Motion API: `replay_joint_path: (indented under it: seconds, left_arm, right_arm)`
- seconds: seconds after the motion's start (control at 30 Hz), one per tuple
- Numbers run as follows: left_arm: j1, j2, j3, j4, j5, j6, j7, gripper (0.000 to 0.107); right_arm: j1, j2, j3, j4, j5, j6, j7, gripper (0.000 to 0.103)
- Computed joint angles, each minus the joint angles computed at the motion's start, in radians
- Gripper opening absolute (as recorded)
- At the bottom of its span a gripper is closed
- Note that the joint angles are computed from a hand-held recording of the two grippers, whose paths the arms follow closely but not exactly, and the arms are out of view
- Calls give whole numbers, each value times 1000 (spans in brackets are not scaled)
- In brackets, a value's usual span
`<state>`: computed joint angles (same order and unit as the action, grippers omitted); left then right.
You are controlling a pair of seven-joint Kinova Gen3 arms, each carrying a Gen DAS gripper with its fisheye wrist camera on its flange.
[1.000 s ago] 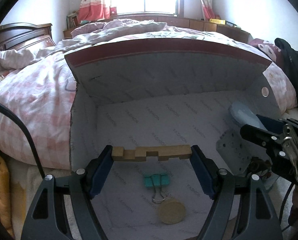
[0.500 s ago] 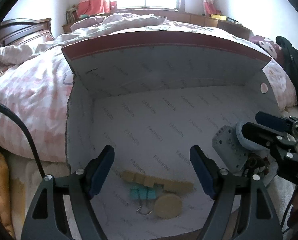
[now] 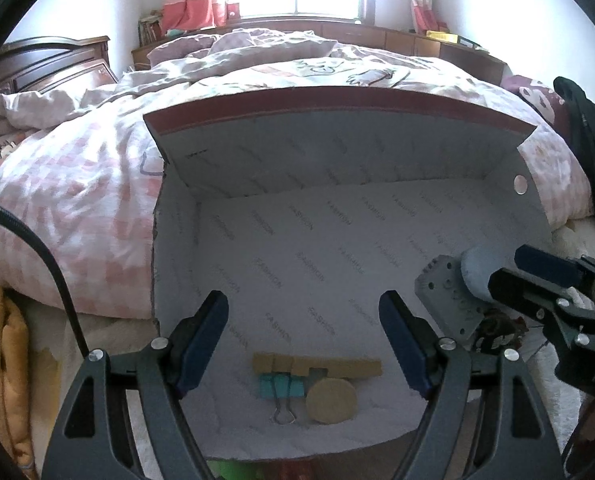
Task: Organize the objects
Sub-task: 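Withdraw both grippers from the box toward the remaining toys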
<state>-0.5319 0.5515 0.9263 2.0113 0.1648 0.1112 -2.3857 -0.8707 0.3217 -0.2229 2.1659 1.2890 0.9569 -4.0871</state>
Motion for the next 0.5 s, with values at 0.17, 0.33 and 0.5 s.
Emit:
replay_joint_path:
  seconds: [0.17,0.33,0.5]
  left_arm:
    - [-7,-28,5,20,-2,-7,6,79]
    - [40,-62,-49,27,-6,-2,25,79]
    - [49,-86,-72,33,7,2,29,79]
  right_arm:
    - [-11,-1,-5,4,7,3,-31,53]
    - [-23,-2,-11,7,4,14,-57,54]
    - [-36,-9,-17,19,-3,33,-91,54]
